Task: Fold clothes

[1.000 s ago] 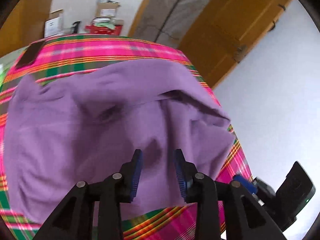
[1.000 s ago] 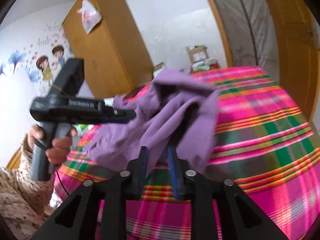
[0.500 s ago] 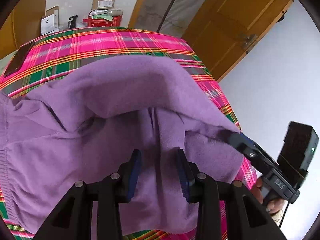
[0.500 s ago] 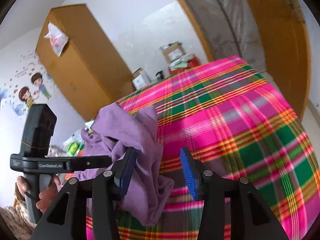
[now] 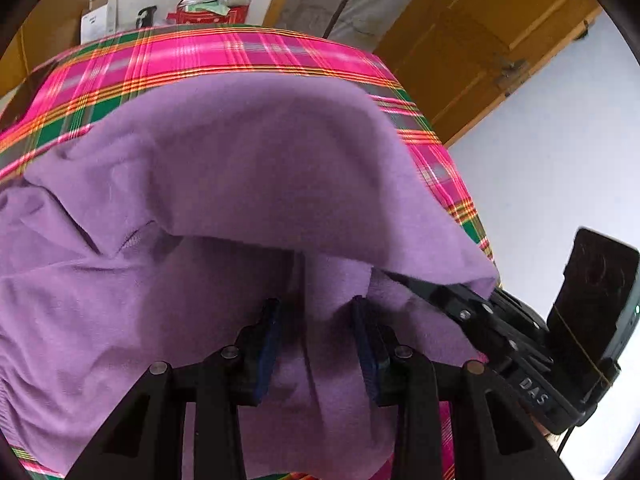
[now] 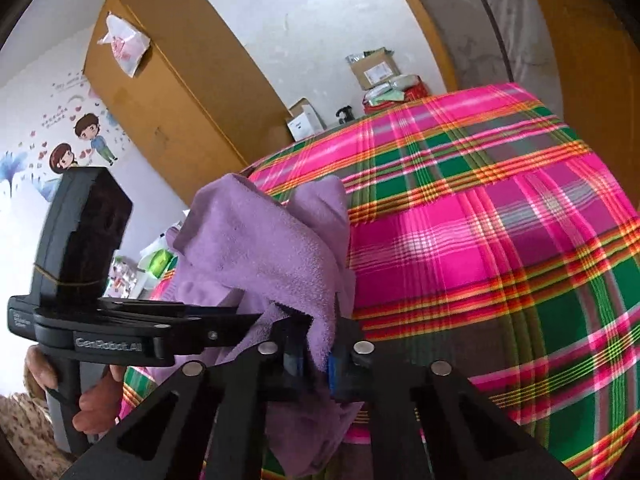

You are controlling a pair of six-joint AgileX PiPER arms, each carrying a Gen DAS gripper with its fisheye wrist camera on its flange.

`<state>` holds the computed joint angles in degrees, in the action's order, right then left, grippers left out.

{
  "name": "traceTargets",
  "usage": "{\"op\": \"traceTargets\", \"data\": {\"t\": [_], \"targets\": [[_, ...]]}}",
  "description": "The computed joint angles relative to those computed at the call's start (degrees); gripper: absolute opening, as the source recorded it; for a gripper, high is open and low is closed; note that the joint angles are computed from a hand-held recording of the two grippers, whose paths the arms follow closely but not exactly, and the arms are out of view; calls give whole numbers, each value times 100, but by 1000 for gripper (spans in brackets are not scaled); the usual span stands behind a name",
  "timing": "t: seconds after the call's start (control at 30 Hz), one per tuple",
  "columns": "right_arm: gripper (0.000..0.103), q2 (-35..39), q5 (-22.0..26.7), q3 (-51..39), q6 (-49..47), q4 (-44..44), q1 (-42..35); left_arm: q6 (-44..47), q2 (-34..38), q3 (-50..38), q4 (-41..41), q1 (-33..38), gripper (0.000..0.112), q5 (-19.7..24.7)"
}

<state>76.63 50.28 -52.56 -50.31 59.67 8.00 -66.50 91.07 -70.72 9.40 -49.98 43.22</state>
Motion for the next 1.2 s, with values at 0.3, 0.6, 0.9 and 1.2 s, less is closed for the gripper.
{"op": "traceTargets", "data": {"t": [0.3, 0.6, 0.9, 1.2], "targets": [[4, -150, -211, -342, 275, -114, 31, -614, -781, 768, 698, -102, 5, -392], [3, -124, -1166, -904, 969, -774, 562, -1477, -1610, 1230, 1509, -252, 5, -223], [3, 177, -2464, -1705, 2548, -2751, 1549, -1991, -2122, 1283, 2066, -190, 5, 82], [3, 1094, -2923, -2852, 5070, -6094, 2381, -1977, -2804, 1599, 2201, 323, 5, 423]]}}
